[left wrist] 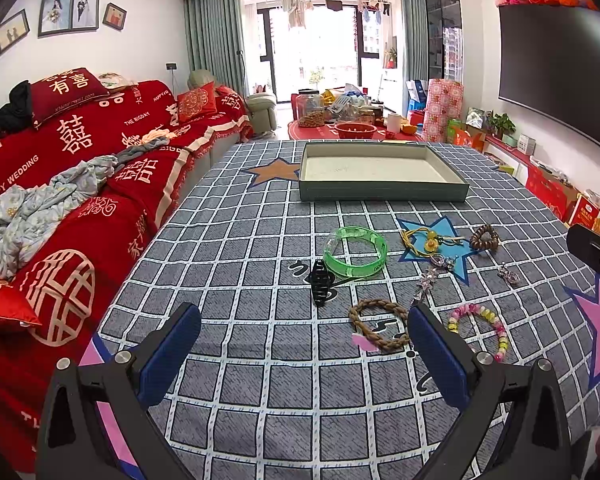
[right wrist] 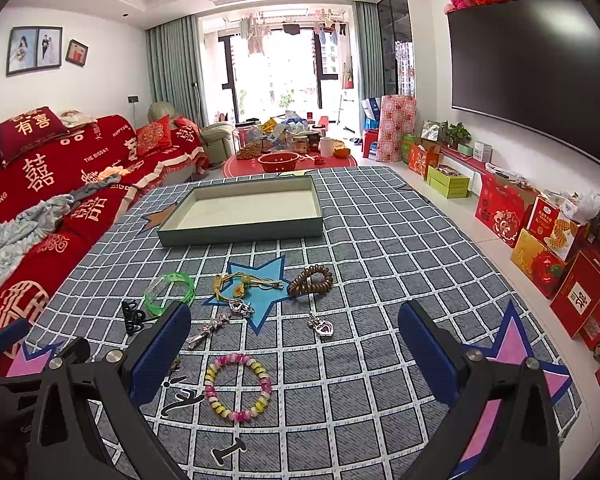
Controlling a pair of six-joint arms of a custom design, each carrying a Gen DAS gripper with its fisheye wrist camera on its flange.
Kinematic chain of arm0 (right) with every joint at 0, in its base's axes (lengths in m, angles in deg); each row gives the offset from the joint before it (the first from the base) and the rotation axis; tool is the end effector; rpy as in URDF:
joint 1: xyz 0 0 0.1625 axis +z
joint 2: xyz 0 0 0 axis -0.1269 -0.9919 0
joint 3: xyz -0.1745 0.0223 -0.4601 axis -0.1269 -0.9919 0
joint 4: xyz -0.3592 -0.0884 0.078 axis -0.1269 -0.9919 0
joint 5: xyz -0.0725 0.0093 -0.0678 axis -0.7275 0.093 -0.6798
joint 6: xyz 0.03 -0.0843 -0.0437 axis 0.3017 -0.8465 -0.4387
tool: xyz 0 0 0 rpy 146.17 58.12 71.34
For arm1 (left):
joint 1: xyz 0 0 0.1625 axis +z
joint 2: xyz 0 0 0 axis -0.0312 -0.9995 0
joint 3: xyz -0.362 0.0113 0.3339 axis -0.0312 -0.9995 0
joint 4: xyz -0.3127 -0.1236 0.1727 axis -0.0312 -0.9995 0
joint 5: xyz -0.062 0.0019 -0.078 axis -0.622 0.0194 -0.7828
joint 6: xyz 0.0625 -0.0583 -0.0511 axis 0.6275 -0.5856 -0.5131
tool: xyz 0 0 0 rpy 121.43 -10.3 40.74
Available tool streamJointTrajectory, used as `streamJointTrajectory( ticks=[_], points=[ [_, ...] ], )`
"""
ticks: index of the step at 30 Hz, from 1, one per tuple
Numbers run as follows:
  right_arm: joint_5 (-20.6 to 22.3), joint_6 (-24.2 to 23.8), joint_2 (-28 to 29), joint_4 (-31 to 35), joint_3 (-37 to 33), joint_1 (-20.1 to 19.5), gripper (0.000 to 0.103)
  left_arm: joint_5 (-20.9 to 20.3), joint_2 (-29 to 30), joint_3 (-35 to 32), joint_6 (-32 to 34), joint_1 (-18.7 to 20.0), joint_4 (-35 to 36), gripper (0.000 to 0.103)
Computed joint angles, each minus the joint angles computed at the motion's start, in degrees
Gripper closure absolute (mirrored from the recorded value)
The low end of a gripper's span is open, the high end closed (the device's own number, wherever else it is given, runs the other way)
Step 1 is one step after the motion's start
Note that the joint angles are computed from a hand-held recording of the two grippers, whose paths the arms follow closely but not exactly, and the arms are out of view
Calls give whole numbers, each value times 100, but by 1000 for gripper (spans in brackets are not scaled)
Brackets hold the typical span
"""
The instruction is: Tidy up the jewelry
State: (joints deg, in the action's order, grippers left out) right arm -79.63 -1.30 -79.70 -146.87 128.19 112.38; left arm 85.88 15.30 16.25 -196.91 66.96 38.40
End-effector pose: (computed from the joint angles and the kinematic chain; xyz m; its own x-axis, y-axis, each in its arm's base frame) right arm 0.3206 -0.8470 0.0784 -0.7434 -0.1813 0.6437 -0.6255 0.5291 -0.5734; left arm -0.1292 -0.8016 0.2634 -0.6516 -0.2735 -0.7075 0.4609 0.5980 -0.6557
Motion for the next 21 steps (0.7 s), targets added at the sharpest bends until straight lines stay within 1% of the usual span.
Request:
streamJointTrajectory(
  ticks=[8,13,17,18,19,21],
  points=[
    [9,-1,-10,4,11,-5,0,0,18,-17,-9,-1,9,0],
    [0,79,-21,81,9,14,0,-5,8,1,-97,-4,121,0],
    [57,131,-28,134,12,15,0,-53,92,-154,-102,7,245,0],
    [134,165,-34,199,3,6,0,-7,140,-266,-166,20,378,0],
    [229,213,-35,262,-5,-5,0,128,255,-547,-351,50,741,0],
    [475,407,-81,376,48,-55,0,244,517,-1150,-645,94,1382,0]
  ],
)
